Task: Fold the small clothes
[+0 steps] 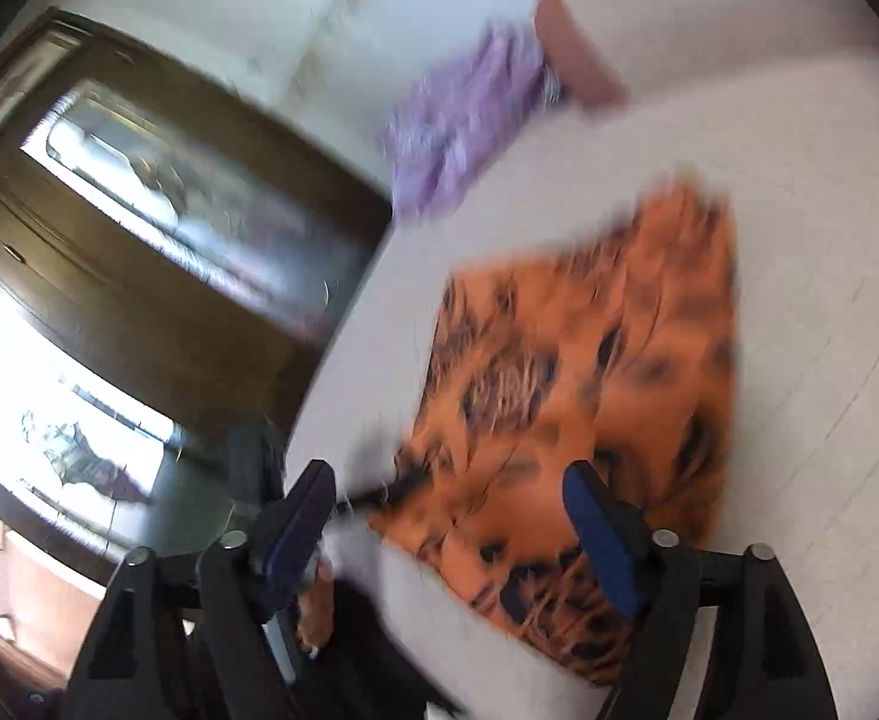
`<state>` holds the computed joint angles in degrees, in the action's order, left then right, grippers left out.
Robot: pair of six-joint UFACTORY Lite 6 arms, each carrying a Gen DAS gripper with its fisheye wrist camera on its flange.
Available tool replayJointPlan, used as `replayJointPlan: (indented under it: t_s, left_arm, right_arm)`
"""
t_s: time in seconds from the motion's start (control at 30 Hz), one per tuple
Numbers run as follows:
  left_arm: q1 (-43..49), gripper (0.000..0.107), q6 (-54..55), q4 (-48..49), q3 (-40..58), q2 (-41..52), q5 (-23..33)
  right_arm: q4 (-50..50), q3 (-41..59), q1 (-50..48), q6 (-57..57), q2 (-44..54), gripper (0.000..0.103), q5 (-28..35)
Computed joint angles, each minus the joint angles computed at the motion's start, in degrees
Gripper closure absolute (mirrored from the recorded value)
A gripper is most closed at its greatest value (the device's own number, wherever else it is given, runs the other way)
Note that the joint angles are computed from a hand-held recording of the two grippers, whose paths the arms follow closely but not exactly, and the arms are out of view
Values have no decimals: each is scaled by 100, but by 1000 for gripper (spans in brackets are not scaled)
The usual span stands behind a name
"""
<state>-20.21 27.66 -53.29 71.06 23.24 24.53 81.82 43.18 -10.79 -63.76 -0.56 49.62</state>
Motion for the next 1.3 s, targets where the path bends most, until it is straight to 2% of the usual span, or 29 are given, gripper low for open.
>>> replayJointPlan:
  t_s: [0.03, 0.07, 0.1, 0.17, 0.2, 0.3, 0.33, 0.43, 0.5, 0.57, 0.63, 0.7, 0.77, 0.83, 0.9, 1.0, 1.07, 1.17, 1.3]
  left_arm:
    - [-34, 51, -103, 57, -34, -142, -8]
    - [-73, 51, -16, 26, -161, -387, -84]
    - [-99, 49, 110, -14, -358, -666, -216]
    - [-199, 40, 574, -369, -764, -1114, -437]
    - [-301, 39, 489, -228, -842, -1111, -545]
    - [-489, 38, -728, 1081, -565, -276, -601]
    - [-588, 38, -831, 1185, -654, -333, -876]
    - [-650, 38, -1077, 1564, -581, -323, -882]
    - [-571, 37, -547, 1081, -525, -190, -854]
    - [-586, 37, -430, 943, -582, -280, -851]
    - [-569, 37, -441, 980, -597, -340, -818]
    - [-477, 37, -383, 895, -646, -493, -755]
    - [-59, 37, 416, 228, -983, -1019, -473]
    - [149, 35, 1125, -482, -922, -1100, -354]
    - [373, 26, 1527, -929, -720, -981, -191]
    - [569, 25, 1646, -1036, -34, -364, 192]
    - [643, 25, 1760, -1140, 590, 262, 493]
    - [572, 25, 1370, -781, 1459, 1092, 760]
    - [621, 25, 1102, -520, 1933, 1641, 1221]
  right_arm:
    - [-93, 52, 154, 62, 416, 22, -222]
    - [53, -55, 191, -57, 702, 28, -362]
    - [339, -183, 44, -240, 748, 29, -275]
    - [190, -173, -95, 114, 381, 28, -150]
    - [-21, -89, -80, 307, 176, 27, -269]
    - [-132, 421, -105, 374, 49, 24, -282]
    - [-113, 570, -115, 419, 99, 23, -238]
    - [56, 1601, -25, 560, 986, 23, -294]
    - [236, 2150, -49, 555, 1656, 22, -67]
    - [-26, 2926, 56, 656, 2646, 20, -176]
    - [193, 3053, -8, 948, 3383, 23, -386]
    - [456, 2828, -259, 657, 3159, 22, -43]
    - [284, 2300, -279, 613, 2372, 21, -300]
    - [145, 1832, -390, 435, 1824, 21, -291]
    - [-11, 1211, -606, 279, 1214, 19, -320]
    - [-237, 471, -1038, 87, 666, 16, -255]
    - [-205, 246, -1225, -131, 683, 16, -102]
    - [-77, 126, -1218, -311, 930, 16, -149]
    - [327, 418, -1059, -564, 1545, 16, -121]
